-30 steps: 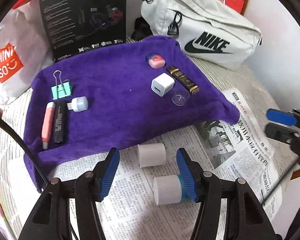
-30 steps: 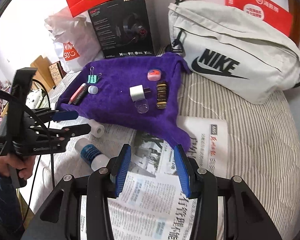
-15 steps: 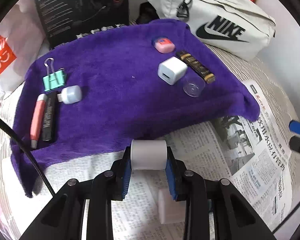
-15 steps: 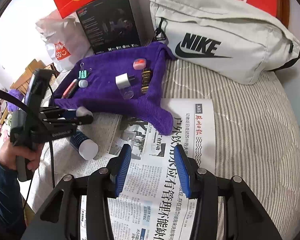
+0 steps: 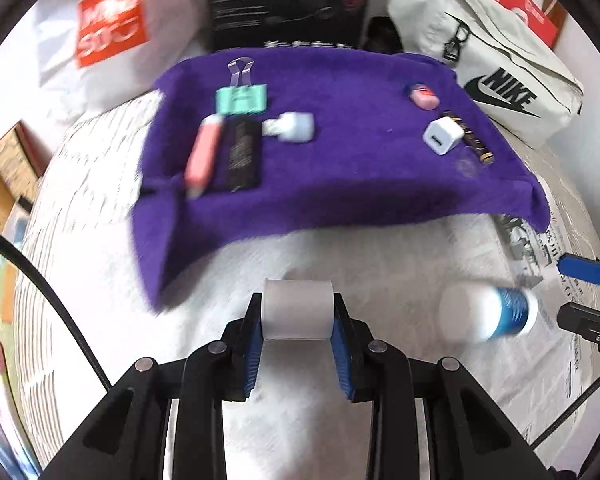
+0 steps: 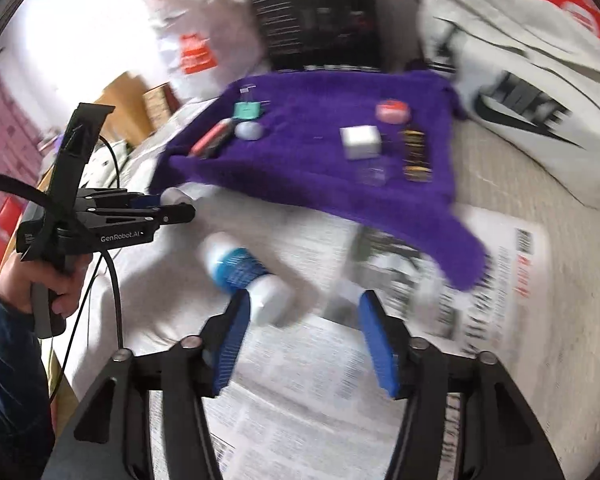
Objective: Organize rigid objects
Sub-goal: 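Lift the tape roll with the left tool while the right tool grasps the ADMD bottle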
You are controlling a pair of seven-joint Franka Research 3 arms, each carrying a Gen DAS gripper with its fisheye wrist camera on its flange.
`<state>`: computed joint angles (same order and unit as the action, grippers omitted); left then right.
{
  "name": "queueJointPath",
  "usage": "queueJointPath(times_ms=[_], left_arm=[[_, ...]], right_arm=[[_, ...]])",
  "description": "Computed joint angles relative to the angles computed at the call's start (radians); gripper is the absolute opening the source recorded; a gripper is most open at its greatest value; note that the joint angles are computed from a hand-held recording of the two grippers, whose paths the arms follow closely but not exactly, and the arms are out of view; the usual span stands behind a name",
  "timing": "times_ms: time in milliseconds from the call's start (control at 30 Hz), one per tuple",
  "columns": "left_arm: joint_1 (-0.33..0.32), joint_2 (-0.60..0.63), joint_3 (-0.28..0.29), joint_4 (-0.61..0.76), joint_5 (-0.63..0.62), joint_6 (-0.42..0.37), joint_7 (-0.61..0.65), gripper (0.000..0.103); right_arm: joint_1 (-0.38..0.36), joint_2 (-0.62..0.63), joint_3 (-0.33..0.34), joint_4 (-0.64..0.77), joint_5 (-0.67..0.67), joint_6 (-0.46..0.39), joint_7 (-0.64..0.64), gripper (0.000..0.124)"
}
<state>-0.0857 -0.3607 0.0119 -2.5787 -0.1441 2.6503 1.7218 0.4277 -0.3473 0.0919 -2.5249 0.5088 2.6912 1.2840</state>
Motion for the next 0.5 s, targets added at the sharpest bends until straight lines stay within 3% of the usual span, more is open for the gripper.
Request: queueJointPath(times_ms=[200,433,500], left_arm=[[0.002,-0.027,0.04,-0.049,-0.043,0.02,0.029,0.029],[-0.005,-0.042,0.058,-0.061,-0.094,0.013,0.069,0.03],[-0.008,-0.048,0.065,-0.065,-0.108,0.013,0.081,0.03]], right_arm=[[0.019,0.074,0.022,0.06,-0.04,-0.008,-0.057,0.062],[0.003,0.173,0.072,0.121,-0.215,-0.004,-0.017,0.062],[0.009,0.188,0.066,0.128,-0.209,0.0,-0.017,0.056]])
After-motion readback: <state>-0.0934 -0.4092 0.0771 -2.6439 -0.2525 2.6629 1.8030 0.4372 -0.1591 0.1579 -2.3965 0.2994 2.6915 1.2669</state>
